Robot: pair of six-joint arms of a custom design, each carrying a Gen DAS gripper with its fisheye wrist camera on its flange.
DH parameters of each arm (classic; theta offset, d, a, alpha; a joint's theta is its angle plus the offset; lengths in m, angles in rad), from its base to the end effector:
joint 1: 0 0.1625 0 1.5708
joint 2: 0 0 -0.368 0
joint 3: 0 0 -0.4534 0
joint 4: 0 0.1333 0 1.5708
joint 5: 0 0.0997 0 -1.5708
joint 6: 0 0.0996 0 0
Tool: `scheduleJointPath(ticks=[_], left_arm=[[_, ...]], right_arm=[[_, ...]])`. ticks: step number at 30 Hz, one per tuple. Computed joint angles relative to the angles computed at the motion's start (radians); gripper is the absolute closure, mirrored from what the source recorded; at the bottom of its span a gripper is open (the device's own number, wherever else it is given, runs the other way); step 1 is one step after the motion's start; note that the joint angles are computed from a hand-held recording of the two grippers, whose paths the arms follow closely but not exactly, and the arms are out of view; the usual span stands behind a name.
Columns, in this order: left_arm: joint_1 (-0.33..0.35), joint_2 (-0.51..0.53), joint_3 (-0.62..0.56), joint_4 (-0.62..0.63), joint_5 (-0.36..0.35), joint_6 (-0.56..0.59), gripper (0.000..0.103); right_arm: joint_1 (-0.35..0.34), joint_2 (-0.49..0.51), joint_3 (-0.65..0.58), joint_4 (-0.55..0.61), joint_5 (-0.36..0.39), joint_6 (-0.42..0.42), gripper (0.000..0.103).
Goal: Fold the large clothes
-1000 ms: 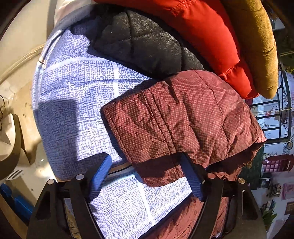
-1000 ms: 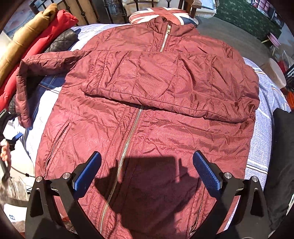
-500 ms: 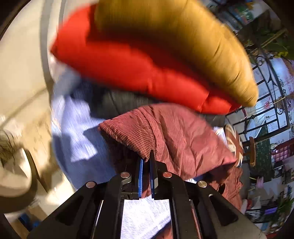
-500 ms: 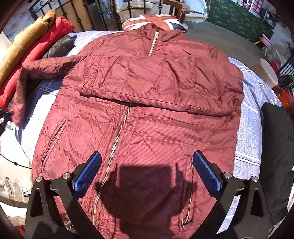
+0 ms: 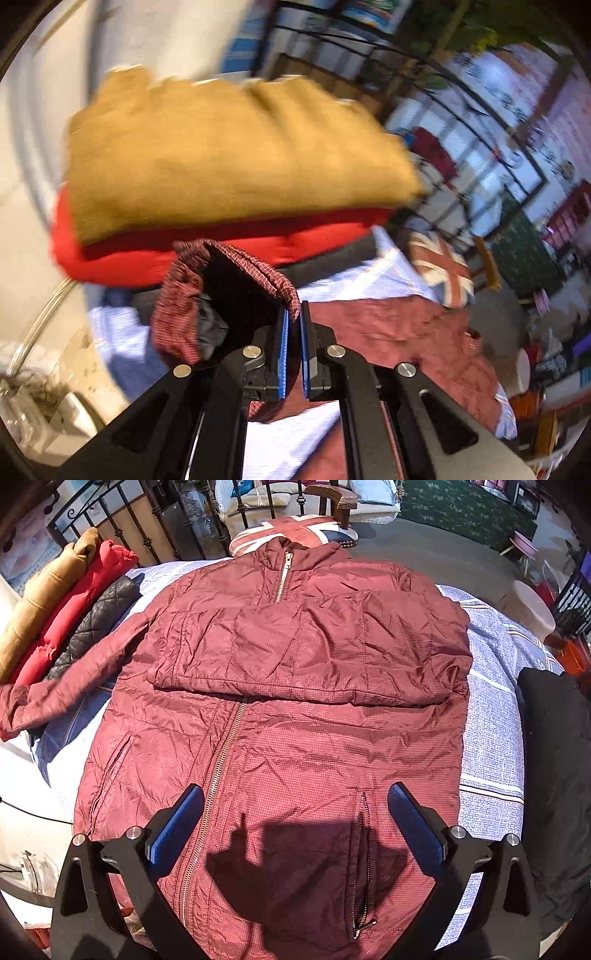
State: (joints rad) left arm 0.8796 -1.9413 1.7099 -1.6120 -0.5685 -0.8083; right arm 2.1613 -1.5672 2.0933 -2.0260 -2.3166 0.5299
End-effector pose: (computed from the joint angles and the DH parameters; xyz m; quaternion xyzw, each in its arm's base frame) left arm -0.0994 -0.4609 0.5847 -0.1160 0.8636 -0.4116 0.2671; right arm 0.3261 -0.3685 0.2228 0.0411 -0.9299 0.1655 0.3260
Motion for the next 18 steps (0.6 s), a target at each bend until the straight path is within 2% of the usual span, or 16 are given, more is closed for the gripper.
scheduleJointPath(ticks=[3,8,11,14,18], left_arm=[[-0.02,0.137,-0.02,-0.229,-0.095,0.201,0.098],[-0.063,0.375,-0.071,-0.455,-0.314,0.423,0.098],[-0.09,0.49,-0.08,-0.523,-0.441,0.485,0.098],[-0.121,0.616,-0.097,-0.517,-0.555,0.524,0.098],[-0.138,0.718,-0.106,-0.476,-0.618,0.546,0.097]], right_arm=[[-0.001,-0.027,0.012,0.001,-0.003,0.012,0.005],[-0.006,-0.081,0.038,0.013,-0.014,0.055,0.005],[-0.01,-0.108,0.049,0.034,-0.026,0.089,0.005],[-0.022,-0.15,0.063,0.069,-0.041,0.144,0.005],[-0.035,-0.193,0.073,0.124,-0.064,0.202,0.005]])
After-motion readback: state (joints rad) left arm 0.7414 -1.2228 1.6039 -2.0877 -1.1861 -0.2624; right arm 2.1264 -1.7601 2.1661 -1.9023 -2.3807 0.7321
